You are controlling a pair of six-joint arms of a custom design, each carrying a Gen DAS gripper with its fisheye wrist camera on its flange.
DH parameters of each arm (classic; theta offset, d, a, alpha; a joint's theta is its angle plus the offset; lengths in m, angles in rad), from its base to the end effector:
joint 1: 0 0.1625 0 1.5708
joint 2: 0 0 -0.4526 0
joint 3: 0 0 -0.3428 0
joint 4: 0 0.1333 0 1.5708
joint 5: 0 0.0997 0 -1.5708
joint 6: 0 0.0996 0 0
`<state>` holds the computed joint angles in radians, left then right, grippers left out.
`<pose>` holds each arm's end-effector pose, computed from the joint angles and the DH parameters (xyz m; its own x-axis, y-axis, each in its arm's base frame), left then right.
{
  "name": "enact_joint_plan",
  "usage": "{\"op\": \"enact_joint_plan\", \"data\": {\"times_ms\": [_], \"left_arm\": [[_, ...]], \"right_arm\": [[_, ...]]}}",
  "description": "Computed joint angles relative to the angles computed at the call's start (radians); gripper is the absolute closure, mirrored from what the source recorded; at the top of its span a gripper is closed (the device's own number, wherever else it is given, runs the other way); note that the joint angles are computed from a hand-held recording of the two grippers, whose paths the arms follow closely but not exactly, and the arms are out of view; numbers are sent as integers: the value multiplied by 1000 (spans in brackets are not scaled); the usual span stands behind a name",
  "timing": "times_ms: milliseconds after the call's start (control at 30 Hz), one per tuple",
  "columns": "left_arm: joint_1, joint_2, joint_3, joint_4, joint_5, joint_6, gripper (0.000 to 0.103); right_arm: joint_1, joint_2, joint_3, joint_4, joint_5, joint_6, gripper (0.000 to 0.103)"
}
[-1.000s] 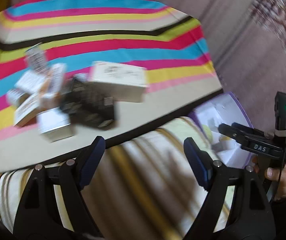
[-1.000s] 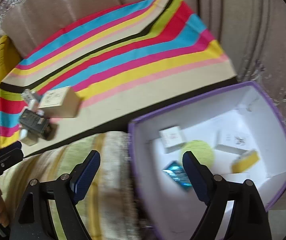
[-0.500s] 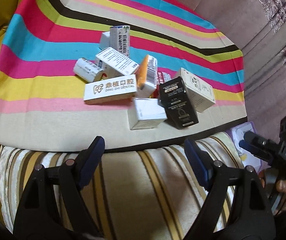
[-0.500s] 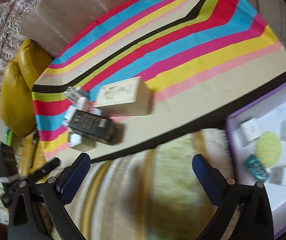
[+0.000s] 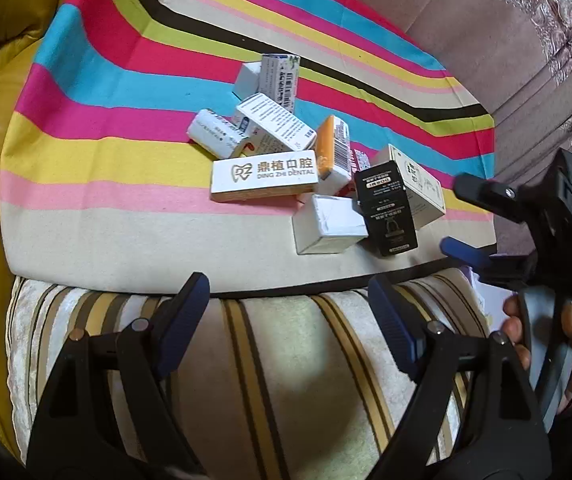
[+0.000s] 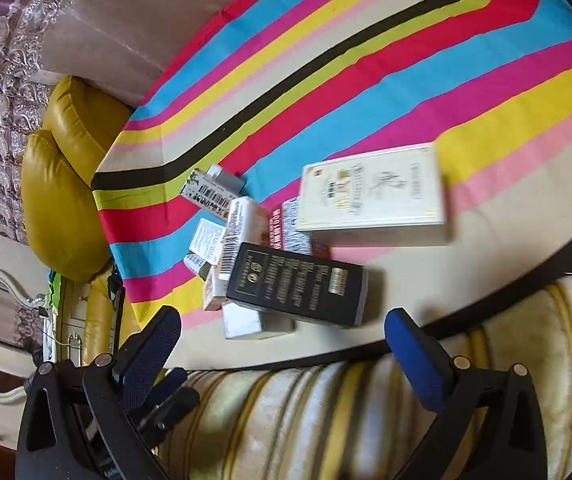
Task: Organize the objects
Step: 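Grasp the black box with the right gripper while the left grasps the DING ZHI DENTAL box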
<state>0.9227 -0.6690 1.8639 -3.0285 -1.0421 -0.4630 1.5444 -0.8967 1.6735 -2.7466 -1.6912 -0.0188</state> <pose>-0.2156 -0.5887 0.0672 -0.9470 0.0291 -0.3198 0.1788 0.8750 -0.4500 0.1039 -0.6602 0.2234 -0.9915 0.0555 0.1180 0.0057 0.9223 -0.3863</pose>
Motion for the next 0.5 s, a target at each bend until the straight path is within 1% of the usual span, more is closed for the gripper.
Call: {"op": "enact_joint_plan", "data": {"times_ms": [233, 267, 300, 500], "left_arm": [[10, -6, 13, -26, -20, 0, 19], [12, -7, 13, -28, -25, 3, 19], [13, -8, 13, -30, -29, 6, 19], [25, -13, 14, -48, -37, 3, 19]], "right_arm": [[17, 45, -48, 32, -54, 25, 0], [17, 46, -49, 33, -60, 24, 0], [20, 53, -49, 16, -82, 29, 0], [22, 88, -71, 16, -115, 50, 0]]}}
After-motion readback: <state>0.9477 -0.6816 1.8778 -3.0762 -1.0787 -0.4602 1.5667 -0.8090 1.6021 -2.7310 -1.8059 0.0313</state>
